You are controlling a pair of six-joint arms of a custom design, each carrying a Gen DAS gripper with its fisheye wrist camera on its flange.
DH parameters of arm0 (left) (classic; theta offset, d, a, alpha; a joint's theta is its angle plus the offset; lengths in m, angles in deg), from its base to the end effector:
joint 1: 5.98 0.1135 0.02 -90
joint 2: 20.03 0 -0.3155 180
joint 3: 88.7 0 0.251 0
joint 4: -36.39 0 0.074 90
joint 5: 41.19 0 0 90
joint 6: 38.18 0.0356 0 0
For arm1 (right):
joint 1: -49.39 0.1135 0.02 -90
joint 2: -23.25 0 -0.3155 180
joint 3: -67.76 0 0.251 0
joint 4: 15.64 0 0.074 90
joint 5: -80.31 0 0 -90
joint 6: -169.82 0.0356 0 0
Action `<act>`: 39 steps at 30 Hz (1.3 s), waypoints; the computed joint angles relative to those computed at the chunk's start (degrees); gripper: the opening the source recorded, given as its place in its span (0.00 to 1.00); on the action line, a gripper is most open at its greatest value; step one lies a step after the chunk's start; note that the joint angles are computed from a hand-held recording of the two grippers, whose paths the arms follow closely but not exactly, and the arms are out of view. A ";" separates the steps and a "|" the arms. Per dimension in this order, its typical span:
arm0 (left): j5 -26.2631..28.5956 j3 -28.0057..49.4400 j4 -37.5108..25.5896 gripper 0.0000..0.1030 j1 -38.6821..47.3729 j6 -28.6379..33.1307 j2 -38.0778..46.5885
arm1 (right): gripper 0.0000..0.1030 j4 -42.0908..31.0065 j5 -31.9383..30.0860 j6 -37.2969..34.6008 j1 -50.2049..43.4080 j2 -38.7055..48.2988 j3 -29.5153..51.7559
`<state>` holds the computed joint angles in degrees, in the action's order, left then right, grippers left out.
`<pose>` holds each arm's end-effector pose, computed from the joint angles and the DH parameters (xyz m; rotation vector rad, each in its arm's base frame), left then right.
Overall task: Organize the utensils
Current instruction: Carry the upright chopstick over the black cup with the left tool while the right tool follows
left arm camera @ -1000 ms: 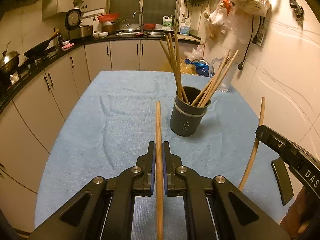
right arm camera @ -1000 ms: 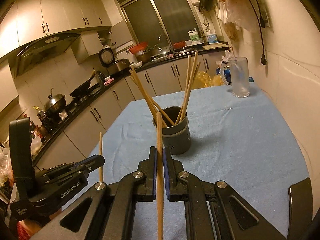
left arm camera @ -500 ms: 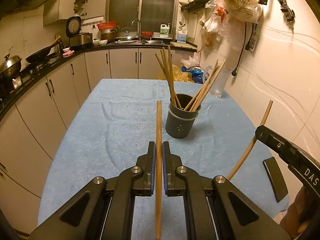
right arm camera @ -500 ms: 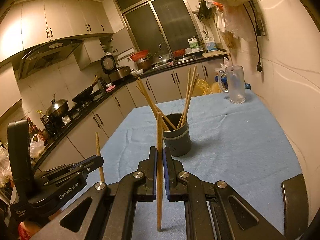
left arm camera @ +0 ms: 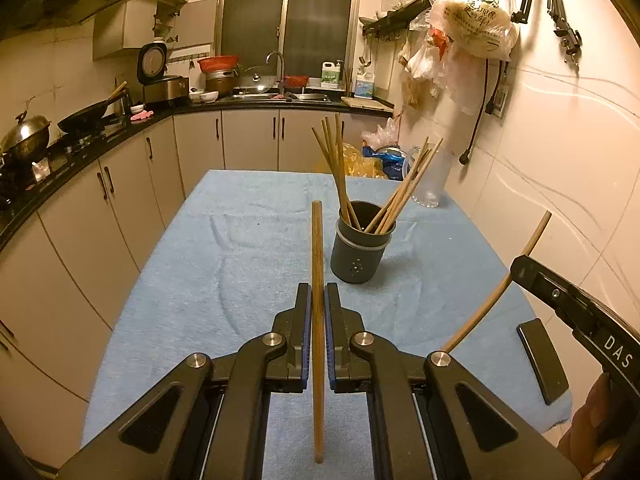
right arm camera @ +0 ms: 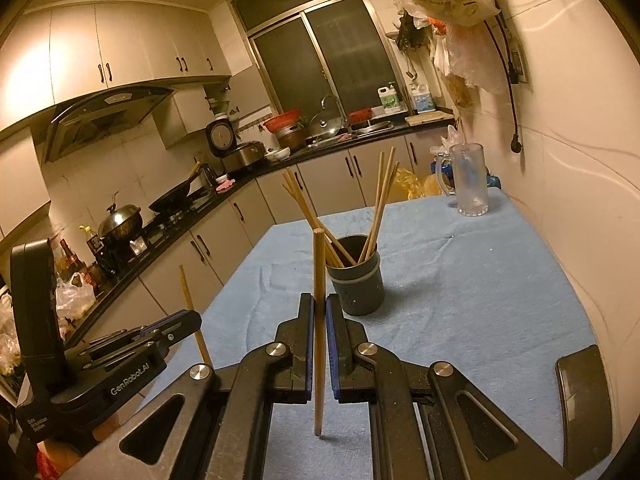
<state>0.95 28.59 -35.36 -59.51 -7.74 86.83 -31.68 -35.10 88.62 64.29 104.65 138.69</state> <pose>0.2622 -0.3103 0.3750 -0.3628 2.1709 0.0686 0.3001 0.0957 0.3325 -0.3924 2.0204 0.7088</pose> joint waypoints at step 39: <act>-2.94 1.74 -4.87 0.06 -3.03 -4.39 -0.33 | 0.07 -0.72 -1.53 0.36 -2.05 -3.17 -1.55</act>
<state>-1.99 30.33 -40.23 -62.54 -12.12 86.50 -32.40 -36.63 88.98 62.24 101.48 137.13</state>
